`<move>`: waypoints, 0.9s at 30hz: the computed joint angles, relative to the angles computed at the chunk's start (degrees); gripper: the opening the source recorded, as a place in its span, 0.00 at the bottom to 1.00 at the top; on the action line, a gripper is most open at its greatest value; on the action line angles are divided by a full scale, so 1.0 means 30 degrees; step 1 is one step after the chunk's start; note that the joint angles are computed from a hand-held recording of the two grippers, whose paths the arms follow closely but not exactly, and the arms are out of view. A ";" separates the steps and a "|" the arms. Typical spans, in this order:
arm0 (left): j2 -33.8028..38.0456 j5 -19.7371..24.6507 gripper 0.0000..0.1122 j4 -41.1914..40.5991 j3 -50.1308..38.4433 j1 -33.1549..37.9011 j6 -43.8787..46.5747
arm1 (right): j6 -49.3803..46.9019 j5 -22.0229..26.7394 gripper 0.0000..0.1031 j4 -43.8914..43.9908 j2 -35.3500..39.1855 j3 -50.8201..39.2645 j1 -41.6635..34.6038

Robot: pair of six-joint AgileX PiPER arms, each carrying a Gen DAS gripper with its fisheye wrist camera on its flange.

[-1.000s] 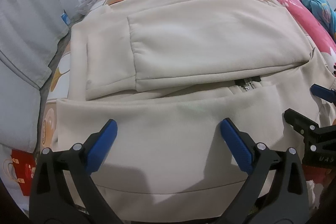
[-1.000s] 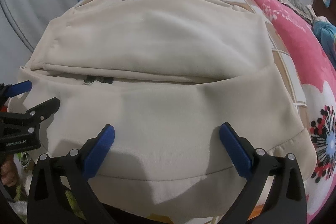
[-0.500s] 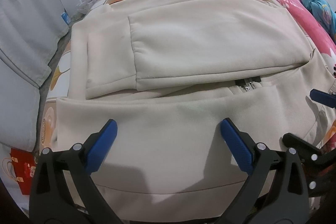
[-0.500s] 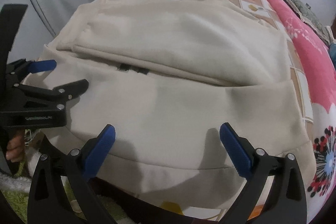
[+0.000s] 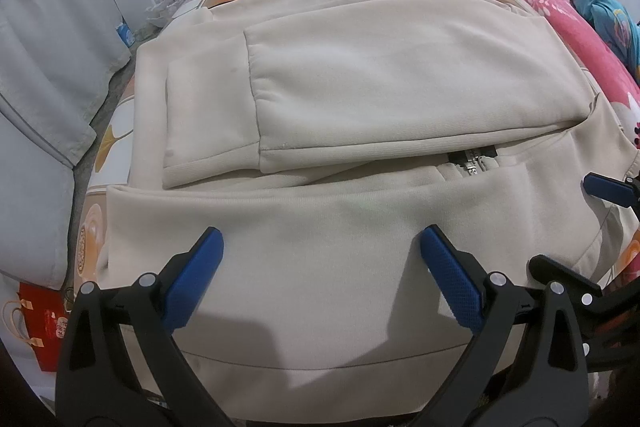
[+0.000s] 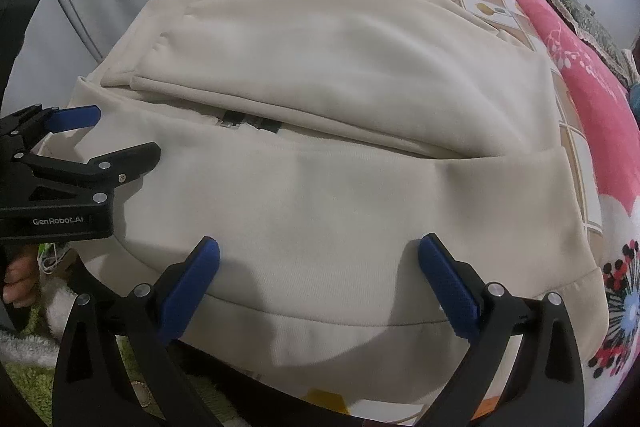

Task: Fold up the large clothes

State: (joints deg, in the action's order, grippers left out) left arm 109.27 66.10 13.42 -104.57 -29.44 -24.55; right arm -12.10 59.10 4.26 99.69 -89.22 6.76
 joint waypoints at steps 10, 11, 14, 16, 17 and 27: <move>0.0056 0.0033 0.86 0.0050 -0.0115 -0.0063 -0.0135 | 0.0010 -0.0001 0.94 -0.0028 0.0003 0.0002 0.0009; 0.0034 0.0021 0.86 0.0042 -0.0082 -0.0054 -0.0126 | 0.0028 -0.0007 0.94 -0.0044 -0.0012 0.0022 0.0022; 0.0005 -0.0003 0.86 0.0041 -0.0034 -0.0048 -0.0120 | 0.0021 -0.0030 0.94 -0.0043 -0.0047 0.0077 0.0017; 0.0020 0.0007 0.86 0.0051 -0.0055 -0.0065 -0.0150 | 0.0009 -0.0047 0.94 -0.0043 -0.0046 0.0086 0.0007; 0.0025 0.0010 0.86 0.0052 -0.0063 -0.0070 -0.0161 | -0.0030 -0.0047 0.94 -0.0023 -0.0040 0.0083 -0.0014; -0.0054 -0.0105 0.86 0.0033 0.0072 -0.0008 -0.0121 | 0.0029 -0.0120 0.94 -0.0063 -0.0084 0.0164 0.0018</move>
State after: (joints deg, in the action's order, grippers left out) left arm 109.11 65.79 13.52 -104.35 -29.47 -24.91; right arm -12.01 58.74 4.08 99.44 -88.72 6.82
